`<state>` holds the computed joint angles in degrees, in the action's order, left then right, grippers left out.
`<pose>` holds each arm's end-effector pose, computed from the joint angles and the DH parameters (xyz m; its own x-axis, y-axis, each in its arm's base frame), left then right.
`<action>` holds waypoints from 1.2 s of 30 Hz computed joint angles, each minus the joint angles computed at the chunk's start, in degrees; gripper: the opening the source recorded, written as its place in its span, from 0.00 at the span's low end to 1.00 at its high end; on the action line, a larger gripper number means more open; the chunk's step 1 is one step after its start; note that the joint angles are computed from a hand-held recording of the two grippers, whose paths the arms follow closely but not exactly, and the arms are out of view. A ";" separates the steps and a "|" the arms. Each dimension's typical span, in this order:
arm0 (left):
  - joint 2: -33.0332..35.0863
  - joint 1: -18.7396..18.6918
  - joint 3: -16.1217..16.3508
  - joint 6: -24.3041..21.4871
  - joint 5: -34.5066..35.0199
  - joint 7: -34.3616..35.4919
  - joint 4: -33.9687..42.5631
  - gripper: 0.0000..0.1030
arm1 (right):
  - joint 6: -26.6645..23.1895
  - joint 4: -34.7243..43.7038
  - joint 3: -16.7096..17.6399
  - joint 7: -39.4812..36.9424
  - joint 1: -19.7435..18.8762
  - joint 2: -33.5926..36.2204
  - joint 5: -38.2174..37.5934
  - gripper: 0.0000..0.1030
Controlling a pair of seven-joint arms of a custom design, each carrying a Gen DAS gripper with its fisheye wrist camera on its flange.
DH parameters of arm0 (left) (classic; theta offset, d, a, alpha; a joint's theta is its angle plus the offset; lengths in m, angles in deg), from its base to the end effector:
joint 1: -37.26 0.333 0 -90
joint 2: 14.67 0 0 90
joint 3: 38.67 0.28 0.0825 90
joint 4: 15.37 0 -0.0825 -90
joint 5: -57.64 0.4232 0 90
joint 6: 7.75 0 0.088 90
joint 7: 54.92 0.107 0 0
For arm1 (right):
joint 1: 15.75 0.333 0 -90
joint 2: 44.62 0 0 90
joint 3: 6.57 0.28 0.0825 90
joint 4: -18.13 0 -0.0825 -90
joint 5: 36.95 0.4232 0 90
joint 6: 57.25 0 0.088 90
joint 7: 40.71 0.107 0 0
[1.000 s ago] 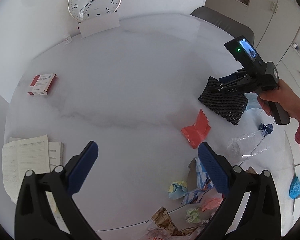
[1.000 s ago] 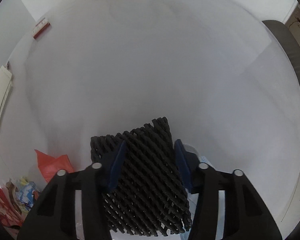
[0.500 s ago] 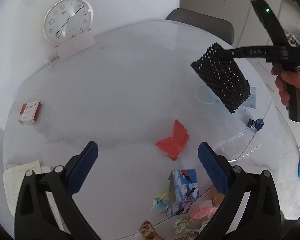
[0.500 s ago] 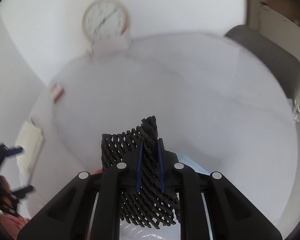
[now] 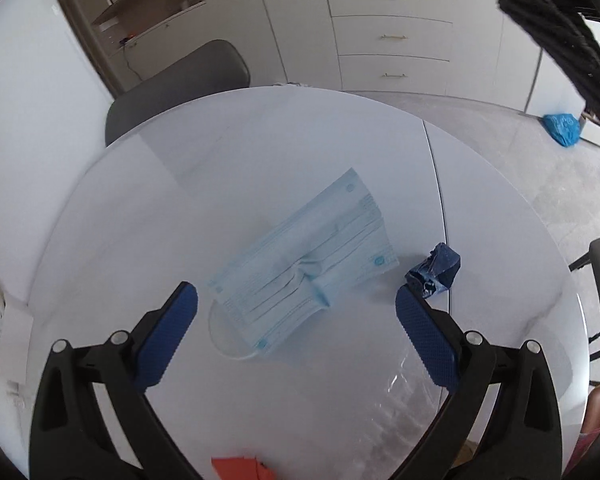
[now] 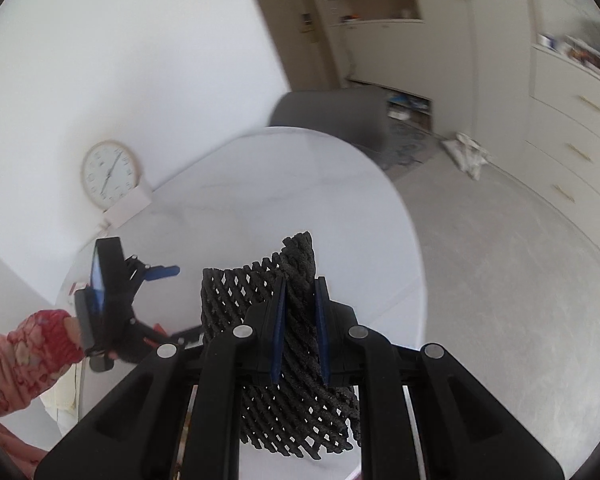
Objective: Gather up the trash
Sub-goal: 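Carry the mesh sleeve to the white bin with the right gripper while the left gripper grasps the blue mask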
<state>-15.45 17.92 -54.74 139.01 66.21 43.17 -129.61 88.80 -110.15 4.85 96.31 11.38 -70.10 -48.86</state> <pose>0.5135 -0.3685 0.4797 -0.7000 -0.6810 -0.2149 -0.5116 0.6882 -0.5144 0.4014 0.3382 0.5848 0.1001 -0.9551 -0.2787 -0.7543 0.1098 -0.6472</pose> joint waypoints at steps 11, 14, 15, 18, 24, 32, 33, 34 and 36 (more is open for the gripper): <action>9.37 -2.19 1.02 -3.45 -1.08 -0.37 7.40 0.05 | -3.18 -22.64 2.19 17.75 1.12 -23.62 1.54 0.15; 8.62 -1.51 1.07 -2.85 -5.03 -0.61 7.51 0.02 | -4.91 -26.75 2.69 21.30 2.79 -28.80 2.39 0.15; 8.19 -1.51 1.17 -2.55 -5.01 -1.00 7.24 0.00 | -4.98 -27.36 2.93 22.35 3.06 -29.26 2.42 0.15; 7.82 -1.36 1.29 -2.59 -5.39 -1.76 8.36 0.00 | -6.62 -30.33 3.26 24.94 4.70 -33.58 2.54 0.15; 3.66 -0.66 0.77 -1.93 -8.33 -0.48 6.36 0.00 | -11.68 -34.44 4.36 29.40 8.43 -41.94 2.67 0.17; 6.61 -4.13 0.52 -3.90 10.87 -3.44 6.67 0.75 | -14.48 -36.06 4.55 32.29 11.69 -44.96 2.76 0.17; 7.82 -4.47 0.45 -5.26 12.06 -2.80 7.67 0.75 | -14.98 -36.16 4.76 32.61 12.01 -45.26 2.75 0.17; 9.22 -5.00 0.64 -5.72 14.25 -3.11 8.61 0.75 | -15.52 -36.30 4.98 33.04 12.31 -45.59 2.76 0.17; 11.24 -5.96 1.36 -5.93 17.86 -4.39 9.97 0.73 | -15.81 -36.53 5.26 34.06 12.79 -45.97 2.81 0.17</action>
